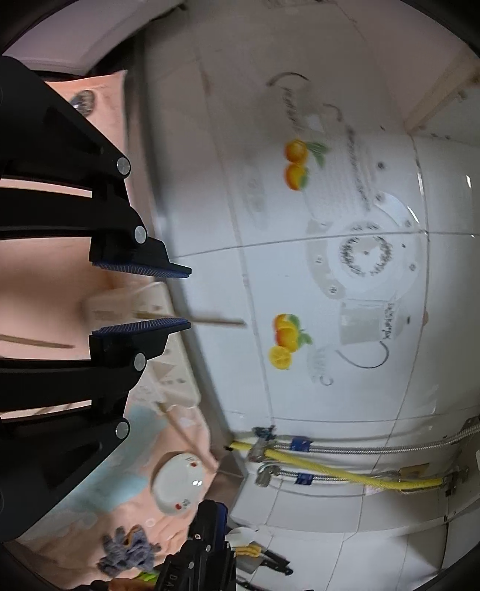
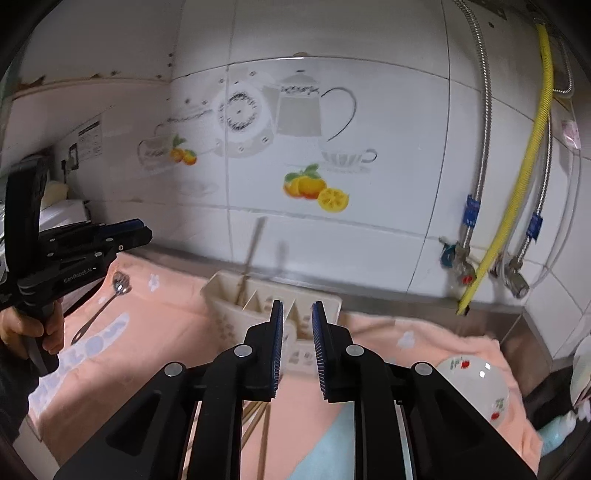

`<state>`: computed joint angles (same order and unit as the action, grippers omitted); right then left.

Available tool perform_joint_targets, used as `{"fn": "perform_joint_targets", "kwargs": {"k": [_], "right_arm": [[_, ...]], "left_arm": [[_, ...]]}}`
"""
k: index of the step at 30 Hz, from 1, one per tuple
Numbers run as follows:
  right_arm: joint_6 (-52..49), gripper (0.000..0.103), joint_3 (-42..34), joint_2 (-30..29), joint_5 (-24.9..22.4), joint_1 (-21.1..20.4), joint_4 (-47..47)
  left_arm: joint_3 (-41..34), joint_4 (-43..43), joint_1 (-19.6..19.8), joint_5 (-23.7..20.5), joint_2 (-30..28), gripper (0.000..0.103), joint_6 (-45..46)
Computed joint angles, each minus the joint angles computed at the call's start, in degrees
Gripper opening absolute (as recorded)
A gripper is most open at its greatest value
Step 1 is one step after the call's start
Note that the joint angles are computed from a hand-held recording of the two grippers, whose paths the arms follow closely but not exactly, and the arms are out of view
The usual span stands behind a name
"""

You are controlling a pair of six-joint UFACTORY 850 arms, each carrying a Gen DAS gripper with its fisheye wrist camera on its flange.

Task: Organize utensils
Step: 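Lower both chopsticks into the beige holder and open both tools, then move the left tool to another chopstick while the right tool moves to another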

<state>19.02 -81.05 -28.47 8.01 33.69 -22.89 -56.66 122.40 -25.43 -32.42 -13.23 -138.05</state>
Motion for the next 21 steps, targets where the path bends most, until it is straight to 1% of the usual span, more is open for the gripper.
{"fn": "perform_joint_targets", "kwargs": {"k": [5,10,13,16,17,19,21], "right_arm": [[-11.6,0.016,7.5,2.8,2.3,1.3,10.8],[-18.9,0.016,14.2,4.3,4.8,2.6,18.7],[-19.3,0.016,17.2,4.3,5.4,3.1,20.1],[-18.0,0.016,19.3,4.1,6.0,3.2,19.8],[-18.6,0.016,20.1,4.0,6.3,3.3,20.6],[-23.0,0.016,21.7,3.9,7.1,3.8,25.3],[-19.9,0.016,22.5,3.3,6.8,3.7,22.9]], "left_arm": [[6.1,-0.1,-1.4,-0.2,2.2,0.022,-3.0],[10.8,1.4,-2.3,0.7,3.0,0.022,-7.7],[12.6,0.7,-3.2,0.5,2.5,0.022,-8.2],[14.5,2.4,-3.9,1.4,1.8,0.022,-11.6],[15.0,2.6,-4.1,1.5,1.6,0.022,-12.4],[16.0,3.7,-4.5,1.9,0.9,0.022,-14.7],[16.6,4.6,-4.8,2.3,0.1,0.022,-16.6]]}}
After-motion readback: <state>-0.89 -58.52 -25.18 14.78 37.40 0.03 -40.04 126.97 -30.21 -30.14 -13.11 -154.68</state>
